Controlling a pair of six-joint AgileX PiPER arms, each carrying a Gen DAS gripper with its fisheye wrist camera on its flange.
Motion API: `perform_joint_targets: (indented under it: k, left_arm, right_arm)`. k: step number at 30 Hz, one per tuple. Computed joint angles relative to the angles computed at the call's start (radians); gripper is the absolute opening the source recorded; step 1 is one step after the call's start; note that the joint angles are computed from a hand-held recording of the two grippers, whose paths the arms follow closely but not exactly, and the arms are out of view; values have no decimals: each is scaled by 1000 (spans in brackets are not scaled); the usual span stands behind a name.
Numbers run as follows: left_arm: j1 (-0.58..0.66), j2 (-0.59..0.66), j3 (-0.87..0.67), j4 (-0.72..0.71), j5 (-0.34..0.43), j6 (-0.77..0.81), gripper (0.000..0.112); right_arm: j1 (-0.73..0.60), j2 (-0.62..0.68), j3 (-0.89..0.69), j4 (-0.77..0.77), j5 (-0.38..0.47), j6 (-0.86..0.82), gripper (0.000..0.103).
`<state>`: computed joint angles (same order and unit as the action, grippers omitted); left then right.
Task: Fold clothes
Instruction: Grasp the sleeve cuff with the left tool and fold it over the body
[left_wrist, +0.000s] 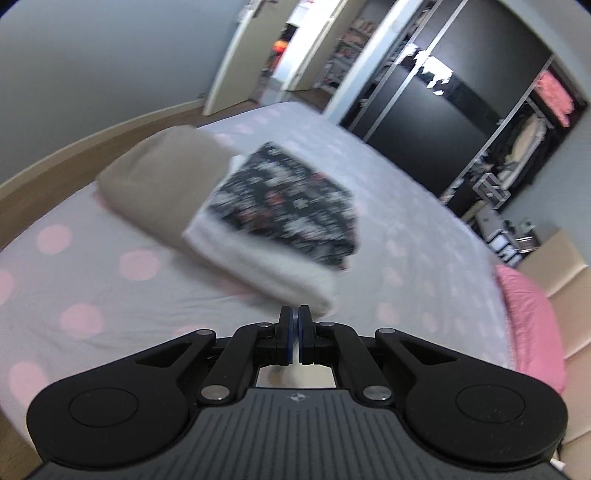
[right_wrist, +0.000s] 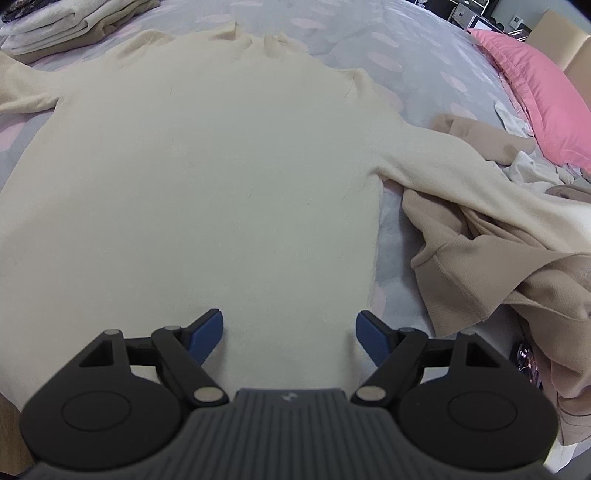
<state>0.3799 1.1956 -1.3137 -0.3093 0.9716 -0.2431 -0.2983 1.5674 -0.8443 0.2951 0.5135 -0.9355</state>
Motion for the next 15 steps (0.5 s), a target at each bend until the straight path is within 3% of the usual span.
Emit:
perform_joint_targets:
  k: [6,10,15]
  left_arm:
    - [-243,155,-290,-57,34,-38,0]
    - [-502,296,-453,3,28,-90,0]
    - [-732,464,-507,68,-2,-135,0]
  right_arm:
    - [-11,7,-16,14,8,-13,81]
    - [-22,6,-27,41,16,-40,81]
    - [-49,-1,-22,79,23,-84,81]
